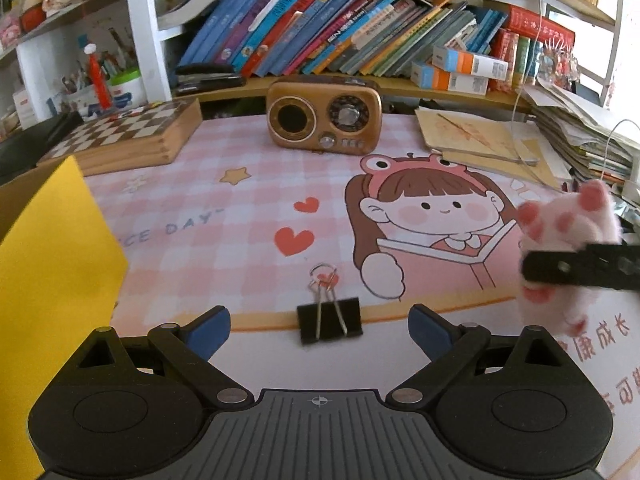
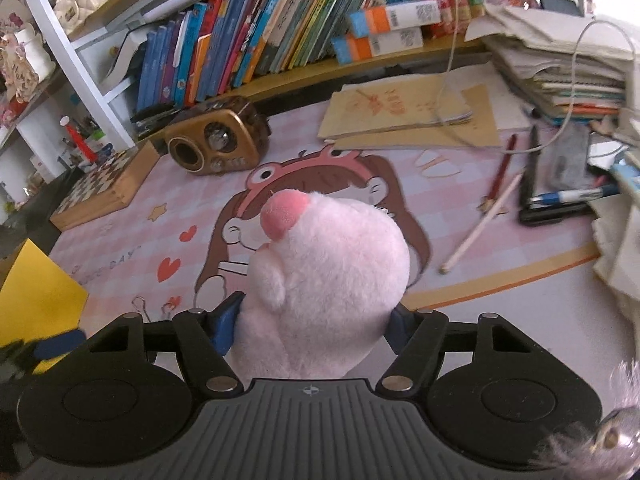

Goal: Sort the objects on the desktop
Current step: 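Grasp the black binder clip with the left gripper while the right gripper grasps the pink pig, then lift the binder clip and pink pig and carry them over the yellow box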

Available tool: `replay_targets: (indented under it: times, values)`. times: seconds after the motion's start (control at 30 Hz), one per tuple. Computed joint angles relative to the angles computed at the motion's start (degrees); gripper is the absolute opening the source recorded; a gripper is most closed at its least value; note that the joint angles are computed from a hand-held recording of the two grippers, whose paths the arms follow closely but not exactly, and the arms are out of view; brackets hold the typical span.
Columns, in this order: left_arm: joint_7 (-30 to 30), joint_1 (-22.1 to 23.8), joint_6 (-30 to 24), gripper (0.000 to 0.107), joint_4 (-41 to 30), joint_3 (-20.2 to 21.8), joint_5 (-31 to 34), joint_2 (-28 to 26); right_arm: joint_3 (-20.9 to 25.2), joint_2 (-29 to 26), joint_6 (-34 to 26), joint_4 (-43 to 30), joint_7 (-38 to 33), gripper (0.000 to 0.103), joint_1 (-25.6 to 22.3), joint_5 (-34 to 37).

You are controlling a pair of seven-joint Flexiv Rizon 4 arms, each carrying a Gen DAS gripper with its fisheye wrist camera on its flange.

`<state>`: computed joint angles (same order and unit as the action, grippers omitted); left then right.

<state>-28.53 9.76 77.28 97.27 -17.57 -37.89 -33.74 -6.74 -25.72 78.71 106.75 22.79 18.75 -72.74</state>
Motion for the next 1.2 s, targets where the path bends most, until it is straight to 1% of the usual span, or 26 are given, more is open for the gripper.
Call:
replay_targets:
  times: [0.03, 0.07, 0.2, 0.23, 0.27, 0.3, 0.33, 0.37, 0.43, 0.5, 0.53, 0.57, 0.6, 0.67, 0.77, 0.9, 1.03, 1.17, 1.2]
  values:
    - [-0.19, -0.23, 0.41, 0.096, -0.37, -0.08, -0.02, -0.48, -0.21, 0.46, -0.25, 0.45, 0.20, 0.067, 0.16, -0.81]
    - [-0.34, -0.31, 0.82, 0.093, -0.63, -0.33, -0.09, -0.88, -0.34, 0.91, -0.38, 0.86, 0.53, 0.067, 0.20, -2.04]
    - [-3.07, -1.80, 0.52, 0.085, -2.31, 0.88, 1.56, -2.34, 0.89, 1.83, -1.36, 1.59, 0.01, 0.067, -0.59, -4.92]
    - [-3.95, -2.59, 0.78, 0.083, -2.76, 1.73, 2.55, -2.79, 1.31, 1.89, -1.64, 1.60, -0.21, 0.067, -0.85, -5.12]
    - [-5.17, -3.55, 1.06, 0.078, -3.31, 2.95, 3.82, -3.25, 1.65, 1.93, -1.68, 1.65, -0.20, 0.067, -1.12, -5.32]
    - [-6.49, -4.32, 1.30, 0.069, -3.70, 4.00, 4.98, -3.60, 1.95, 1.99, -1.68, 1.74, -0.12, 0.067, -1.37, -5.45]
    - [-8.68, -5.53, 1.13, 0.064, -4.29, 5.87, 6.43, -3.92, 2.23, 2.01, -1.70, 1.81, -0.20, 0.067, -1.58, -5.44]
    - [-10.34, -6.04, 0.83, 0.057, -4.64, 6.83, 7.50, -4.10, 2.47, 2.03, -1.71, 1.90, -0.42, 0.067, -1.77, -5.30]
    - [-13.17, -6.49, 0.64, 0.054, -4.88, 7.89, 9.14, -4.25, 2.83, 2.07, -1.76, 2.06, -0.85, 0.067, -1.98, -4.82]
    - [-14.77, -6.17, 1.01, 0.051, -4.65, 7.77, 10.29, -4.24, 3.01, 2.08, -1.69, 2.23, -1.18, 0.067, -2.08, -4.31]
    - [-15.10, -5.76, 1.21, 0.050, -4.38, 7.25, 10.64, -4.16, 3.08, 2.08, -1.73, 2.27, -1.39, 0.067, -2.06, -3.98]
    - [-15.17, -5.24, 1.54, 0.047, -4.10, 6.55, 10.85, -4.11, 3.12, 2.02, -1.67, 2.27, -1.69, 0.067, -2.04, -3.66]
    - [-14.65, -4.32, 1.80, 0.039, -3.70, 5.27, 10.79, -4.02, 3.09, 2.00, -1.60, 2.28, -1.93, 0.067, -1.96, -3.48]
    - [-13.70, -3.20, 2.62, 0.038, -3.10, 3.63, 10.92, -3.97, 2.96, 1.88, -1.30, 2.14, -2.44, 0.067, -1.80, -3.40]
    - [-12.25, -1.40, 2.45, 0.038, -2.31, 1.43, 10.33, -3.58, 2.74, 1.77, -0.84, 1.97, -2.91, 0.067, -1.53, -3.68]
    - [-9.09, 1.49, 4.00, 0.038, -0.67, -2.52, 8.40, -2.60, 2.62, 1.73, -0.40, 1.83, -3.16, 0.067, -1.26, -3.99]
    - [-4.44, 6.05, 4.88, 0.038, 1.77, -8.51, 4.60, -0.88, 2.54, 2.00, -0.04, 1.76, -2.81, 0.067, -1.15, -5.06]
    - [2.29, 12.26, 6.05, 0.038, 5.78, -16.39, -2.06, 1.69, 3.20, 2.72, -0.63, 2.05, -3.18, 0.067, -1.12, -5.77]
    - [3.64, 13.47, 6.18, 0.038, 6.65, -17.83, -3.88, 2.38, 3.53, 2.96, -0.80, 2.19, -3.74, 0.067, -1.15, -5.50]
